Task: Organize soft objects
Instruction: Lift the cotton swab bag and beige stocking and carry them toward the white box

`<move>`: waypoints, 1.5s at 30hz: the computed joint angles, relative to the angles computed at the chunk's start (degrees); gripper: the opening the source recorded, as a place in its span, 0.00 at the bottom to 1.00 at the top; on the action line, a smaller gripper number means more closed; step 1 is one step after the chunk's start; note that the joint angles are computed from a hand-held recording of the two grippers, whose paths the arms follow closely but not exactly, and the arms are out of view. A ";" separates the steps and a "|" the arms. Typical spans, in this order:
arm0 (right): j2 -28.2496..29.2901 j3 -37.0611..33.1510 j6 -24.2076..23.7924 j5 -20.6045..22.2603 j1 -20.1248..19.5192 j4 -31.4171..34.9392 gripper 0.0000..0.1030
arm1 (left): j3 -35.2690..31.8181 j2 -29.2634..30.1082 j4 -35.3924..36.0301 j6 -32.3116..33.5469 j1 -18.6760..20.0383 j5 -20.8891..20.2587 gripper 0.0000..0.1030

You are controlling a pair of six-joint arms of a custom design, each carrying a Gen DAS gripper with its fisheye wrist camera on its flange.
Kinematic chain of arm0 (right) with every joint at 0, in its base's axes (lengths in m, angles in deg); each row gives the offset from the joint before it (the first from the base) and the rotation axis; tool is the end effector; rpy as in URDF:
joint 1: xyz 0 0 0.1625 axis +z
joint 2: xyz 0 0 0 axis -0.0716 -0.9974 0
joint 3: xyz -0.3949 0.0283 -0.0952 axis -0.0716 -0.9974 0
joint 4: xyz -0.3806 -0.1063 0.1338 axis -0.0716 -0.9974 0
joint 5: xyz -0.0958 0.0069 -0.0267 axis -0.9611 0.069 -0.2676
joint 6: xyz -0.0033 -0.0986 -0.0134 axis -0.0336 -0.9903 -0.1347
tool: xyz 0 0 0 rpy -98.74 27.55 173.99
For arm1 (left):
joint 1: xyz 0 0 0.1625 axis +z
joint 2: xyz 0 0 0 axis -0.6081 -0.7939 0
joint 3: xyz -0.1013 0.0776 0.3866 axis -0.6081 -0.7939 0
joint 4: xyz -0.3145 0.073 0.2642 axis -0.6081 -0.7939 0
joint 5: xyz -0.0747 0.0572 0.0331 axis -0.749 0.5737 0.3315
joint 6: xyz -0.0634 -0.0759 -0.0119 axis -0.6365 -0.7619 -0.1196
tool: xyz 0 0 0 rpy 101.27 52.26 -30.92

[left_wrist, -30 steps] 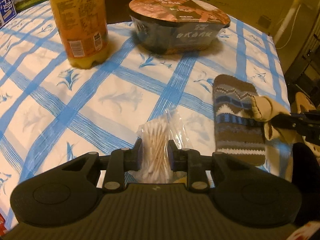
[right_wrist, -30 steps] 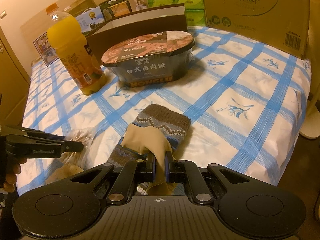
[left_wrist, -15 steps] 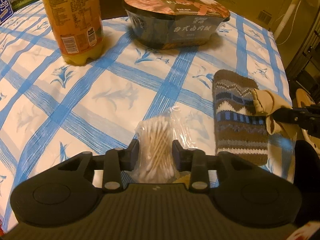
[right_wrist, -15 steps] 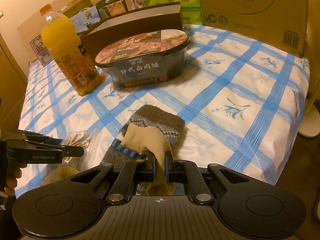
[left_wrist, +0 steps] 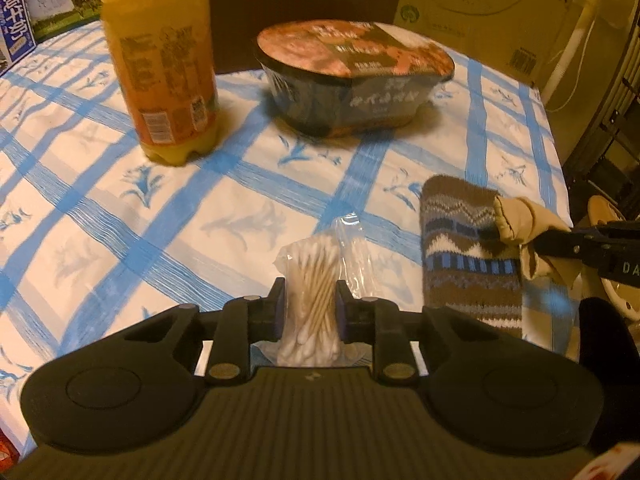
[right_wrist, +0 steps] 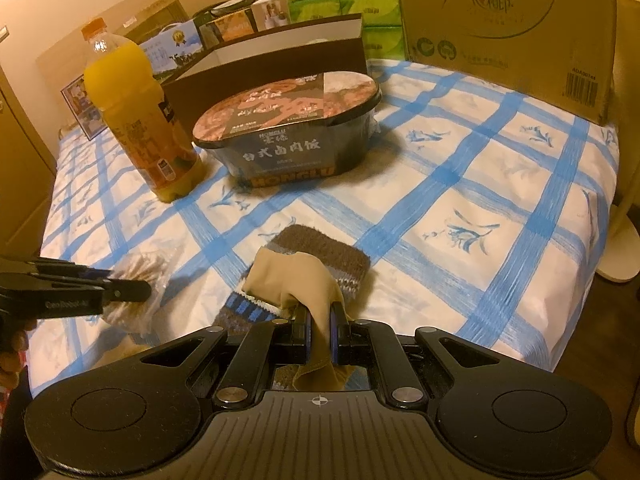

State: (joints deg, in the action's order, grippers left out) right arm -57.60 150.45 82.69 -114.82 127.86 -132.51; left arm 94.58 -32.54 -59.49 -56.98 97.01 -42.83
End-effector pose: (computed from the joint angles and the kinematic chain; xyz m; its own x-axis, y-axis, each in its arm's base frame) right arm 0.3620 -0.3989 0.0320 -0.8616 -0.2171 0.4588 -0.4358 0.7799 -0.4493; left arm -0.0268 -0.4348 0.3769 -0.7578 0.2249 -0.6125 0.4814 0.8264 -0.2921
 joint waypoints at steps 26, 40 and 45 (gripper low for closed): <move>0.10 -1.29 -1.43 1.41 0.88 -0.72 0.09 | -1.27 -3.60 1.65 -1.57 -1.71 4.41 0.21; 1.68 -5.67 -2.38 5.54 0.49 -0.10 0.09 | -3.75 -3.40 -0.92 1.74 -0.39 7.51 0.21; 3.53 -9.81 -2.38 8.84 0.18 0.79 0.09 | -6.45 -1.81 -5.01 6.11 1.94 8.02 0.21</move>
